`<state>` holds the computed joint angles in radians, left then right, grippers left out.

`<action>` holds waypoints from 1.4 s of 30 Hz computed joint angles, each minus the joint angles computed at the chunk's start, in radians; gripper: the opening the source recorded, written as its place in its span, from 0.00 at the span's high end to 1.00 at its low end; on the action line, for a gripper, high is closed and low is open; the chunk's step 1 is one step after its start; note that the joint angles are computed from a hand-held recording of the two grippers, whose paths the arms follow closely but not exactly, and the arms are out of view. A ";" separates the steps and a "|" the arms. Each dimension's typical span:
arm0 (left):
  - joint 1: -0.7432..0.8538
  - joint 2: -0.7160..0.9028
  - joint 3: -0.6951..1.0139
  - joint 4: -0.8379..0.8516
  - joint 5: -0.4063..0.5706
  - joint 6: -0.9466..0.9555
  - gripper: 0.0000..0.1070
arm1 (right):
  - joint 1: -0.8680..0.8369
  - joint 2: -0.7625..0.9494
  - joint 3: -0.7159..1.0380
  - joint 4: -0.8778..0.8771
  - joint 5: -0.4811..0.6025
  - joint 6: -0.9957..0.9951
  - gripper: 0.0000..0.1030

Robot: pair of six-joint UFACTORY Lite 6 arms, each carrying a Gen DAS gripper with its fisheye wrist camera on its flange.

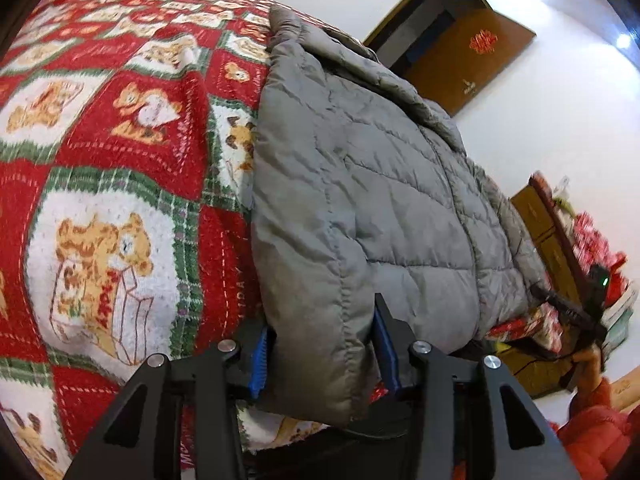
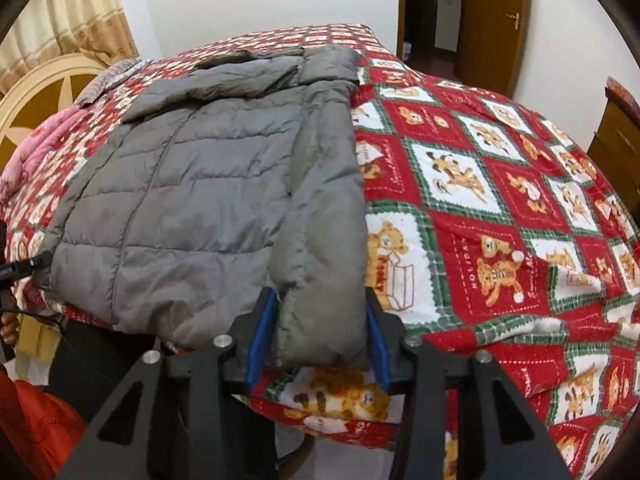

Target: Fold large clothes

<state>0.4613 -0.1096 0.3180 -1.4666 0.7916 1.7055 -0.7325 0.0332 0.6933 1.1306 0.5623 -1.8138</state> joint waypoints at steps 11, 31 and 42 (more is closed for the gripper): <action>0.035 -0.184 -0.082 0.054 0.074 -0.024 0.84 | -0.190 0.061 0.092 -0.127 0.365 0.154 0.88; 0.177 -0.329 0.500 0.179 0.470 -0.720 0.84 | -0.429 0.120 0.598 0.030 1.038 0.593 0.88; -0.260 0.565 1.438 0.452 -0.030 -1.273 0.84 | 0.146 0.858 1.681 -0.055 0.485 1.178 0.89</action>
<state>0.2011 0.4555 1.7558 -1.0146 0.7615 0.4328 -0.5862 0.8914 2.3742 1.0758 1.0478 -0.6358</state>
